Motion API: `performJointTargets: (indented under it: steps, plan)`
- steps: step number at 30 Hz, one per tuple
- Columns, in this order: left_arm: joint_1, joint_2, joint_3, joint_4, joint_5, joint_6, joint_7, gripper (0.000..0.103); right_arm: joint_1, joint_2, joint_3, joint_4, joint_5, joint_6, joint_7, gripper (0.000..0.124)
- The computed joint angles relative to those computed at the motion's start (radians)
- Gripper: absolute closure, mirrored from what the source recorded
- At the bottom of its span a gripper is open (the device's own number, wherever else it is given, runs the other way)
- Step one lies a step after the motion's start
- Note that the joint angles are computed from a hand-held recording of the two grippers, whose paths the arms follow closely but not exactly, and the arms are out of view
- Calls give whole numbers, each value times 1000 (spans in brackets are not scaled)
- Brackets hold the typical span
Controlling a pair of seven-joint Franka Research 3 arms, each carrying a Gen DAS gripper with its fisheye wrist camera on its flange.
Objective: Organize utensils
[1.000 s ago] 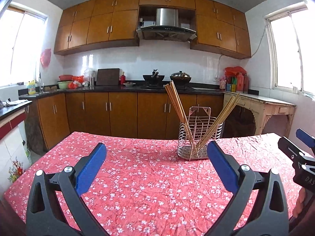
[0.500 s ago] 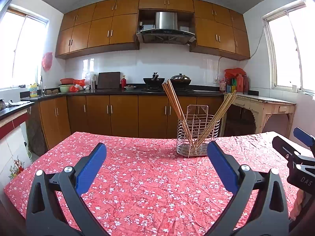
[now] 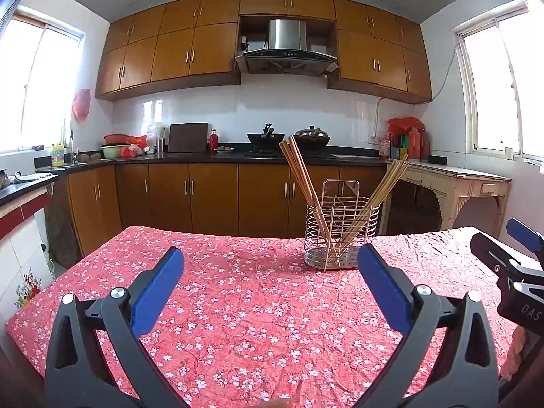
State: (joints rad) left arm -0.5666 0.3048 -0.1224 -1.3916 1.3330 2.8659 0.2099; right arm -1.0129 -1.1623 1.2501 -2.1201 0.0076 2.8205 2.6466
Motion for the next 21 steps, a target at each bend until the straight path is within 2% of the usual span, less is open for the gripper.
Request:
performJointTargets:
  steps: [21]
  plan:
    - [2,-1,-2,-2,-3,1,4,2,-4,12,7,-1,-1,7,6,25]
